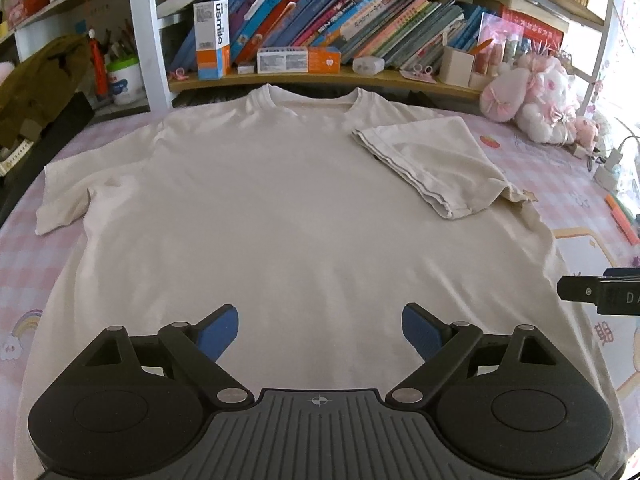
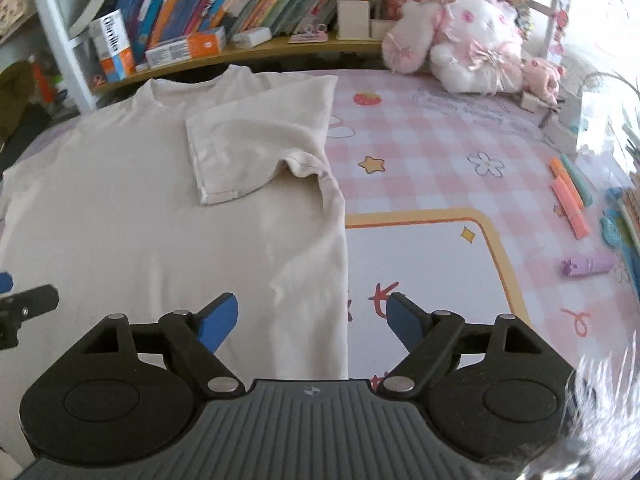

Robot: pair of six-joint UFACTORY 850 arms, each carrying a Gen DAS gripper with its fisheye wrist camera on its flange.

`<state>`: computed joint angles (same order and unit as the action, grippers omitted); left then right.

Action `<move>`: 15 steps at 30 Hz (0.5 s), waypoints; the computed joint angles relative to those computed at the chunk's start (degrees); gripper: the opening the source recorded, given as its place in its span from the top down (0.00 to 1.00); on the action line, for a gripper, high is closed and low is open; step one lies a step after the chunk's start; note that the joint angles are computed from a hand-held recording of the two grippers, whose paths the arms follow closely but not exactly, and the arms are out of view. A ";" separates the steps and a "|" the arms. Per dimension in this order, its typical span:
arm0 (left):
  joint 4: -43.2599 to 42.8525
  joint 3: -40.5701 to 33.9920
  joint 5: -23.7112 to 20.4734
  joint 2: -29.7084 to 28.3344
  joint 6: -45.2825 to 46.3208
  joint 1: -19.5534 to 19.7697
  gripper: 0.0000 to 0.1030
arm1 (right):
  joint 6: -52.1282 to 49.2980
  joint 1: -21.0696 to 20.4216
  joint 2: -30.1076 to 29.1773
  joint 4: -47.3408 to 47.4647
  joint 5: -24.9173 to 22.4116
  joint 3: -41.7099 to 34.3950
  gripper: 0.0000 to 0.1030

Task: Fold clothes
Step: 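Open the right tool and withdraw it from the folded sleeve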

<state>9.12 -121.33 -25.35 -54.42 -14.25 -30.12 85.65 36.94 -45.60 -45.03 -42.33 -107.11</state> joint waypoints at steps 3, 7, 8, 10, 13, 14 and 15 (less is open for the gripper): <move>-0.03 0.58 -0.10 0.41 0.33 -0.20 0.11 | -0.50 0.14 0.09 -0.85 0.63 0.06 0.17; -1.02 2.72 1.46 1.65 2.45 -0.04 0.11 | -3.38 0.42 -1.34 0.44 0.51 -2.45 0.17; -1.99 3.10 1.76 1.87 3.72 0.15 0.11 | -3.97 0.58 -1.82 0.73 0.13 -3.30 0.17; -4.15 3.97 2.46 2.36 6.55 0.58 0.11 | -4.89 1.01 -2.97 1.43 -0.95 -5.30 0.17; -9.10 5.76 3.96 3.41 13.11 1.66 0.11 | -6.18 1.81 -5.39 2.97 -3.23 -9.38 0.16; -11.11 6.12 4.15 3.64 15.68 2.14 0.11 | -6.70 2.11 -6.41 3.59 -4.19 -11.13 0.16; -13.23 6.25 4.06 3.78 18.23 2.69 0.11 | -7.27 2.44 -7.61 4.29 -5.31 -13.19 0.16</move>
